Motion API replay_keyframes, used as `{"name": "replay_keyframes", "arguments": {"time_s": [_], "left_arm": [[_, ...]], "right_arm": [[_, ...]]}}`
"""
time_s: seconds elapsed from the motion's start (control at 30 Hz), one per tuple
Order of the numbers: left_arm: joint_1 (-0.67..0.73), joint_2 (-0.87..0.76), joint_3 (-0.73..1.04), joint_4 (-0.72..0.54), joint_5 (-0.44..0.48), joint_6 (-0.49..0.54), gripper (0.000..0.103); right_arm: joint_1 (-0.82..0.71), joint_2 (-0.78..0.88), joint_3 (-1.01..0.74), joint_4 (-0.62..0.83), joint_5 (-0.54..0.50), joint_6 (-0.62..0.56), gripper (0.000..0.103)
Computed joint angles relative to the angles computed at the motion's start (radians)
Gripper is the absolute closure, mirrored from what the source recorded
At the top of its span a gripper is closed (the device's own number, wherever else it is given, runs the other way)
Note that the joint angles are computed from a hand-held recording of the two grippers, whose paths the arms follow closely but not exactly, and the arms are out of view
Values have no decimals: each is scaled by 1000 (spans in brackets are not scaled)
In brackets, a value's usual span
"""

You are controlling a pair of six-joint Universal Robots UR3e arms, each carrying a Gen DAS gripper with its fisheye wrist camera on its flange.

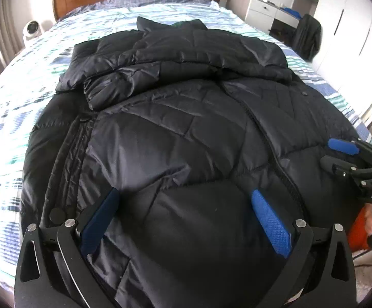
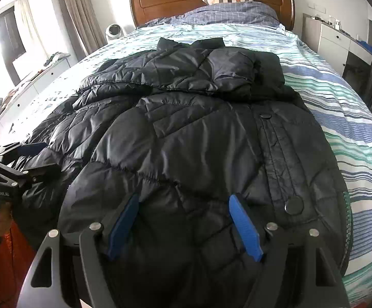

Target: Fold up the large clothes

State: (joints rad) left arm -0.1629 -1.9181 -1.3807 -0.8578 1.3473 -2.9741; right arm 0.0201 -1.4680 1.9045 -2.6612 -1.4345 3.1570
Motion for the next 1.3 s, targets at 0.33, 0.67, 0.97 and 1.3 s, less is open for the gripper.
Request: {"name": "replay_keyframes", "arguments": {"time_s": [0.33, 0.67, 0.97, 1.3], "left_arm": [[14, 76, -76, -8, -11, -8, 1], [267, 516, -376, -155, -53, 114, 1], [522, 396, -373, -305, -312, 130, 1], [286, 273, -268, -200, -94, 85, 45]], "right_arm": [[-11, -40, 10, 28, -1, -8, 27], [-384, -530, 213, 343, 98, -171, 27], [-775, -666, 227, 837, 450, -470, 25], [-636, -487, 197, 751, 472, -428, 65]]}}
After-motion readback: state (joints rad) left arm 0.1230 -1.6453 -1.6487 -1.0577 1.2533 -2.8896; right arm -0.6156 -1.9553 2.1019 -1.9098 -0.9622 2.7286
